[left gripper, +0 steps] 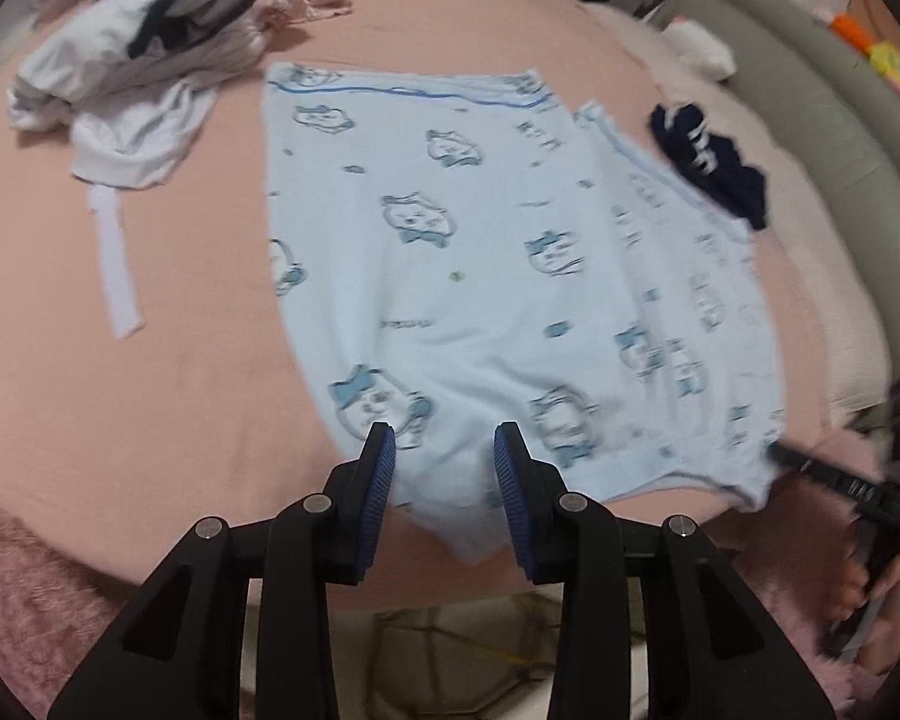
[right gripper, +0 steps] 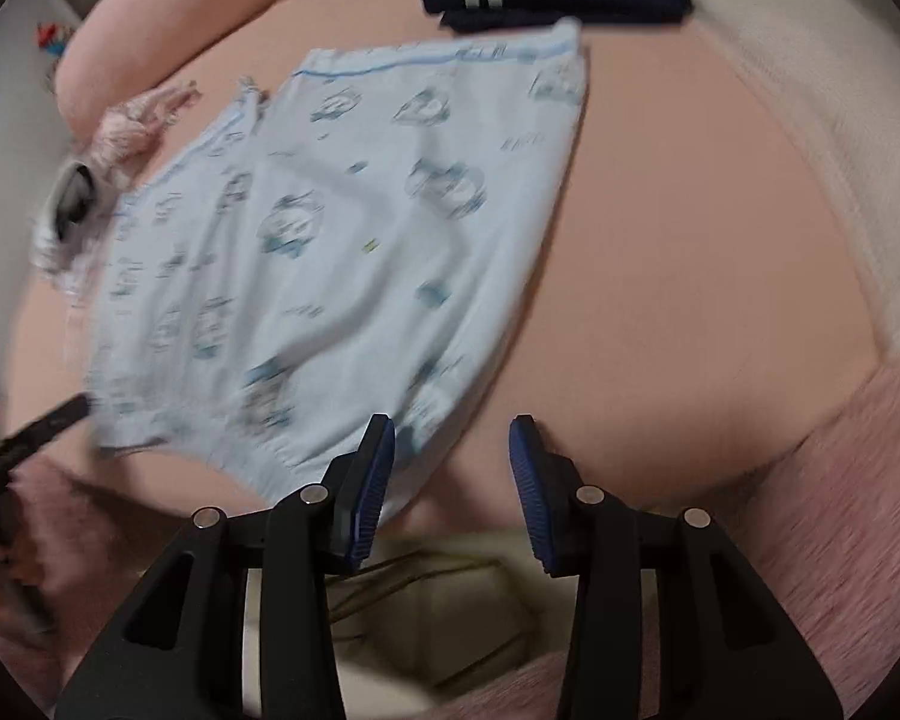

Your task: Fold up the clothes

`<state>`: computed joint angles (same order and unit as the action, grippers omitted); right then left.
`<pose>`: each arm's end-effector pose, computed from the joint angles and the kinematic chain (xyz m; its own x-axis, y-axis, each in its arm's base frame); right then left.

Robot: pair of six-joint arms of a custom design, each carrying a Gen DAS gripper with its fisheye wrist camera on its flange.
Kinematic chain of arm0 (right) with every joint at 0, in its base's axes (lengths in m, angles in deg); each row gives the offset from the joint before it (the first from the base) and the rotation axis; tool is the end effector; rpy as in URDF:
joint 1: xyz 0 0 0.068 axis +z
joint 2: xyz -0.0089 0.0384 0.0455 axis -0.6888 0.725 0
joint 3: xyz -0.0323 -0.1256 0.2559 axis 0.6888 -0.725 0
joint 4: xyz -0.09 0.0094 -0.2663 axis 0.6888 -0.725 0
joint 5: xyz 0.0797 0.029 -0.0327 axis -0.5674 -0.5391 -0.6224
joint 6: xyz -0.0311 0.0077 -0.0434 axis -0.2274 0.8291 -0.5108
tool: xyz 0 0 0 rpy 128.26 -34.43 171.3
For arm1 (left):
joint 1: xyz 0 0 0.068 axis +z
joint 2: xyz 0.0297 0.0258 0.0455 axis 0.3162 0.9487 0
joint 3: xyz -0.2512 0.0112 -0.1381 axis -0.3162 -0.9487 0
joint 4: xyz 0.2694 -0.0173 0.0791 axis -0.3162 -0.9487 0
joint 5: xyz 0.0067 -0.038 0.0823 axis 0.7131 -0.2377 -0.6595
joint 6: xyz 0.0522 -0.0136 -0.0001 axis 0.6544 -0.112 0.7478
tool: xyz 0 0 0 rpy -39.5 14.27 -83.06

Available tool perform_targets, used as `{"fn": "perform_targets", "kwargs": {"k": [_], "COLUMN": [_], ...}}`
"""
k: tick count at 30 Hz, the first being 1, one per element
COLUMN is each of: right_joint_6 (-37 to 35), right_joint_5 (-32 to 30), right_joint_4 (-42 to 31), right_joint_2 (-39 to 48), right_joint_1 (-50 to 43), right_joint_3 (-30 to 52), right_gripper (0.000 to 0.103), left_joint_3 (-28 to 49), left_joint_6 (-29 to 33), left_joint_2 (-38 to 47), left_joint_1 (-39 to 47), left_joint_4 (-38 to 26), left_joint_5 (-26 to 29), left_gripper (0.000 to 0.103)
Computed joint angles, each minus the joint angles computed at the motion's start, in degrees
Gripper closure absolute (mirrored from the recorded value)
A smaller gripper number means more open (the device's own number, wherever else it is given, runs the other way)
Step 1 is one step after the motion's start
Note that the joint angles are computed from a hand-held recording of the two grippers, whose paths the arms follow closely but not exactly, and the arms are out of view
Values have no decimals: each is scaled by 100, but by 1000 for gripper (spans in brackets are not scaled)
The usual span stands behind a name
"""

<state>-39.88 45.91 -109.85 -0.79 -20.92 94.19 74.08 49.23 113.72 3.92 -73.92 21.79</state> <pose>0.2030 0.0869 0.2321 -0.8695 0.4368 -0.2305 0.3515 0.8752 0.3322 0.2767 -0.0818 0.1869 -0.9319 0.0276 -0.3617 0.1576 0.9288 -0.3353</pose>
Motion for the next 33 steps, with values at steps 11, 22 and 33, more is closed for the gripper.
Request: {"fn": "perform_targets", "kwargs": {"k": [11,22,33], "right_joint_6": [231,-453,-1975], "right_joint_5": [6,-23,-858], "right_joint_4": [225,772,972], "right_joint_2": [205,462,3922], "right_joint_1": [601,395,865], "right_joint_3": [20,468,3813], "right_gripper": [64,95,94], "left_joint_3": [-667,-740,-891], "left_joint_6": [118,-37,-259], "left_joint_2": [-449,-837,-690], "left_joint_1": [366,583,714], "left_joint_4": [-188,533,888], "left_joint_5": [52,649,1168], "left_gripper": [67,67,67]}}
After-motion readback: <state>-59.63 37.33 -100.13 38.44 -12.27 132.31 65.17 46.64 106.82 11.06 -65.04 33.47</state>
